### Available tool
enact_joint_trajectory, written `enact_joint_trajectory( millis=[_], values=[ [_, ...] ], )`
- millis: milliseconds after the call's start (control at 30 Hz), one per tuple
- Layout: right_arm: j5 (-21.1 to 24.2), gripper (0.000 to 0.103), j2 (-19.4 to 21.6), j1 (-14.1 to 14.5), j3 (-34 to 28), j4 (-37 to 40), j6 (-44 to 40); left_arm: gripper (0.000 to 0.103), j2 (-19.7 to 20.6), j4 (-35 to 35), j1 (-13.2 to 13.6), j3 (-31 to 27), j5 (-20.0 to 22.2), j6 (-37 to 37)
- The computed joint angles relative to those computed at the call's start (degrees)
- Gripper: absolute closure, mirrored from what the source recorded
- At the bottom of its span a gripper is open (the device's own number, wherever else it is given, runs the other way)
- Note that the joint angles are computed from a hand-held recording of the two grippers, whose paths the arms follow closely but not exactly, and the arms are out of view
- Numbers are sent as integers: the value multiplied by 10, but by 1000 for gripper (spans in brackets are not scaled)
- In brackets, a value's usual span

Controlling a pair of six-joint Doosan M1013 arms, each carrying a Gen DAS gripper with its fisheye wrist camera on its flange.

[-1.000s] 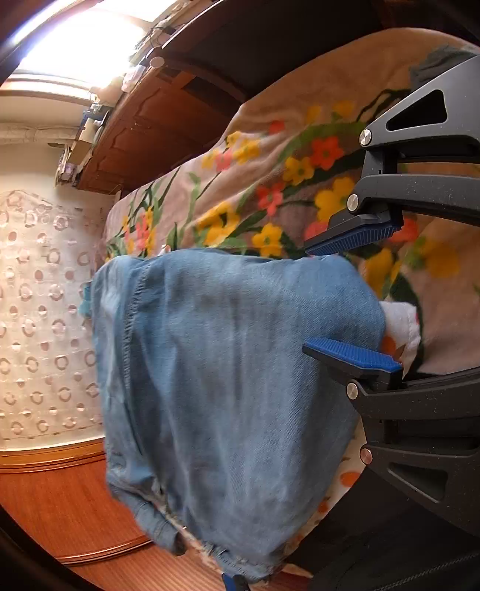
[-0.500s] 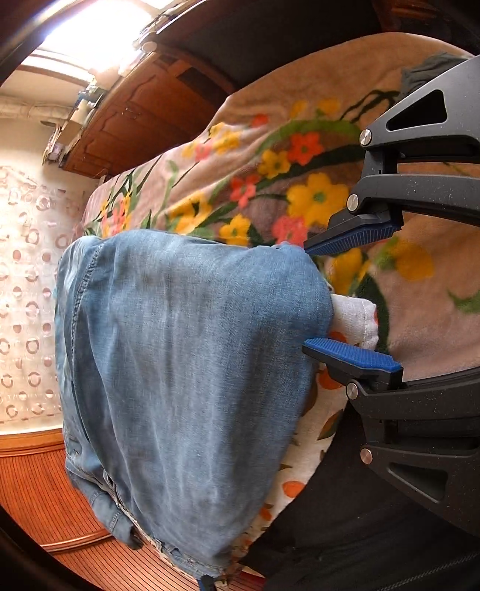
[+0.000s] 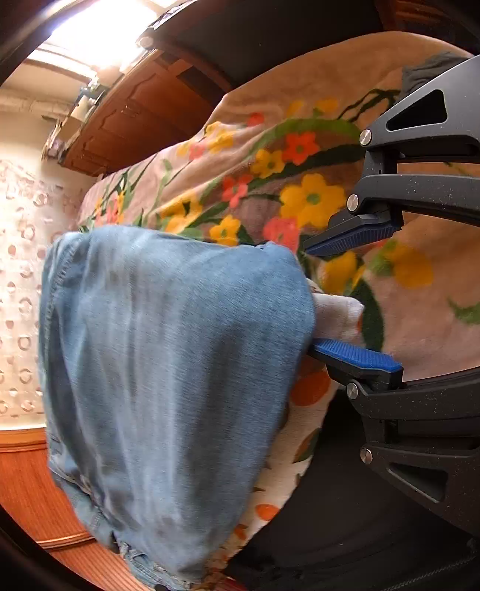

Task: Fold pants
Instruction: 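Grasp the leg hems of the light-blue jeans with both grippers, then lift the hems with both grippers and fold them over toward the waistband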

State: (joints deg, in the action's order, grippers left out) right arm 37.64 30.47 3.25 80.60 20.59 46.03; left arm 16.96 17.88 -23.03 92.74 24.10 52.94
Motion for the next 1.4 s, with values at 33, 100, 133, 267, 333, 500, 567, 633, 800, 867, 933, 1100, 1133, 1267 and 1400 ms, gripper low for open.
enact_joint_trajectory(
  millis=[33, 100, 133, 267, 333, 500, 567, 633, 800, 867, 933, 1100, 1133, 1267, 1400],
  values=[
    [-2, 55, 0, -1, 0, 6, -2, 96, 0, 1, 0, -1, 0, 0],
    [-3, 67, -1, -3, 3, 28, -16, 96, 2, 4, 0, -3, 0, -1],
    [-6, 76, -3, -4, 6, 34, -24, 96, 2, 2, 0, -4, 1, 1],
    [-36, 97, -12, -3, 23, 60, -69, 97, 2, -23, 2, -6, -3, 23],
    [-52, 98, -20, -7, 32, 96, -104, 97, 1, -21, 2, -7, -4, 21],
    [-79, 101, -34, -10, 43, 133, -133, 98, -1, 9, 0, -10, -17, -8],
    [-98, 101, -40, -7, 46, 143, -141, 98, 0, 19, 1, -15, -22, -18],
    [-114, 101, -44, -5, 43, 165, -160, 98, 3, 38, 2, -26, -19, -28],
    [-146, 101, -46, 0, 24, 227, -211, 98, 10, 71, 9, -56, -19, -40],
    [-160, 101, -44, 4, 12, 254, -237, 98, 13, 83, 14, -70, -16, -47],
    [-175, 101, -39, 9, -1, 284, -266, 98, 21, 86, 22, -92, -8, -40],
    [-197, 101, -2, 28, -66, 253, -231, 98, 55, 98, 41, -157, 28, -18],
    [-201, 101, 9, 34, -83, 225, -203, 98, 61, 89, 46, -167, 33, -8],
    [-199, 101, 46, 49, -136, 140, -122, 98, 93, 61, 63, -217, 55, 29],
    [-182, 101, 79, 57, -180, 79, -66, 98, 116, 35, 73, -249, 70, 57]
  ],
)
